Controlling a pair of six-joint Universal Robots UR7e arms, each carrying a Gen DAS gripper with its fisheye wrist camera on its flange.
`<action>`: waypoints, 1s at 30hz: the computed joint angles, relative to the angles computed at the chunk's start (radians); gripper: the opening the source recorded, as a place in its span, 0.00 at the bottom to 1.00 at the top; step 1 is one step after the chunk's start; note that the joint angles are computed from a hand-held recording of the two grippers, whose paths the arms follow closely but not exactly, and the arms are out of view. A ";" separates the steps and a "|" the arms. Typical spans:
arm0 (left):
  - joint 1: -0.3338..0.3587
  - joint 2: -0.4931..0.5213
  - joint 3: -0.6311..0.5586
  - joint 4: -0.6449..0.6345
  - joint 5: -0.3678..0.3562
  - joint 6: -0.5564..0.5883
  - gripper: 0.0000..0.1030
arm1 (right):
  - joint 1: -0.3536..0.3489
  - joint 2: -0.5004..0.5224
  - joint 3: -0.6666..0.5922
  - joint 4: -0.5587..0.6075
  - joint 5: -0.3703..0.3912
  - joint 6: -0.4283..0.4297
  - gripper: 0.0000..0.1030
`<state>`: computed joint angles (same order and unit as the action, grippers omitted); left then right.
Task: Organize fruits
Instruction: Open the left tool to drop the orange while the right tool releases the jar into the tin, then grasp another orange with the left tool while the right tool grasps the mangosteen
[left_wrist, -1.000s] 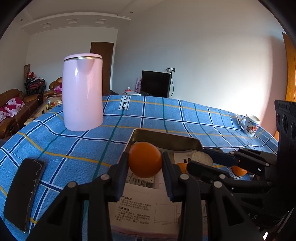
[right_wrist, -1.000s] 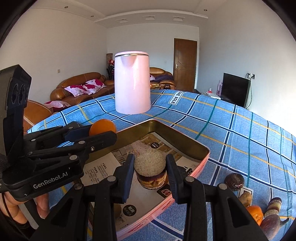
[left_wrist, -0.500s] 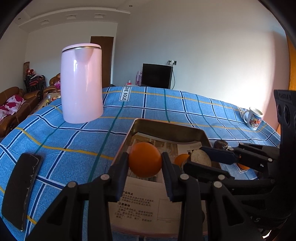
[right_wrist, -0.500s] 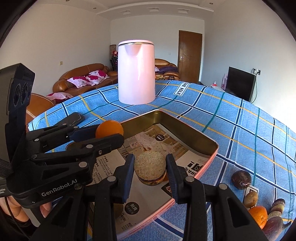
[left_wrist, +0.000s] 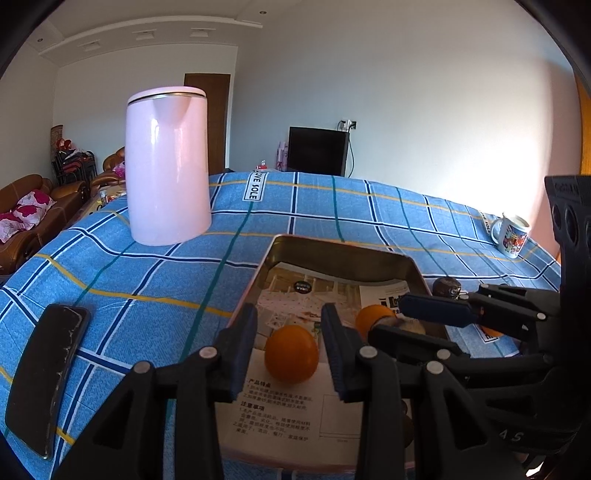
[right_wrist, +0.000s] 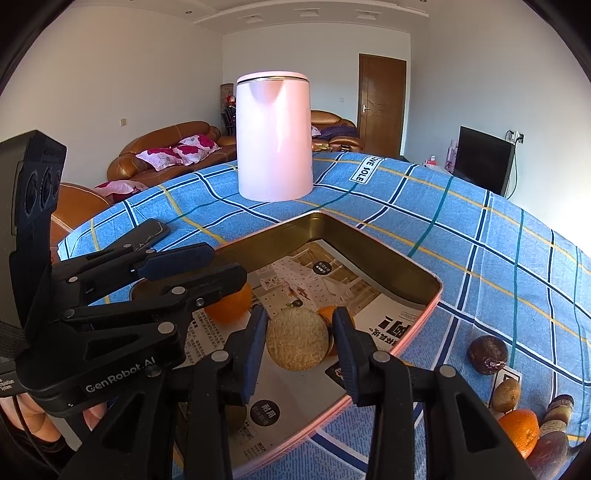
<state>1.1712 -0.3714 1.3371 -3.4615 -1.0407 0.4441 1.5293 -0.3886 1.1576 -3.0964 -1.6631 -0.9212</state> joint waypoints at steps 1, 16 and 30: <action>-0.001 0.000 0.000 0.001 0.002 0.001 0.36 | 0.000 0.000 0.002 -0.005 0.000 0.002 0.38; -0.050 -0.017 0.081 -0.101 -0.057 0.007 0.82 | -0.065 -0.169 0.294 -0.341 0.105 0.035 0.66; -0.122 0.056 0.048 0.043 -0.095 0.047 0.82 | -0.196 -0.298 0.420 -0.379 -0.033 0.136 0.68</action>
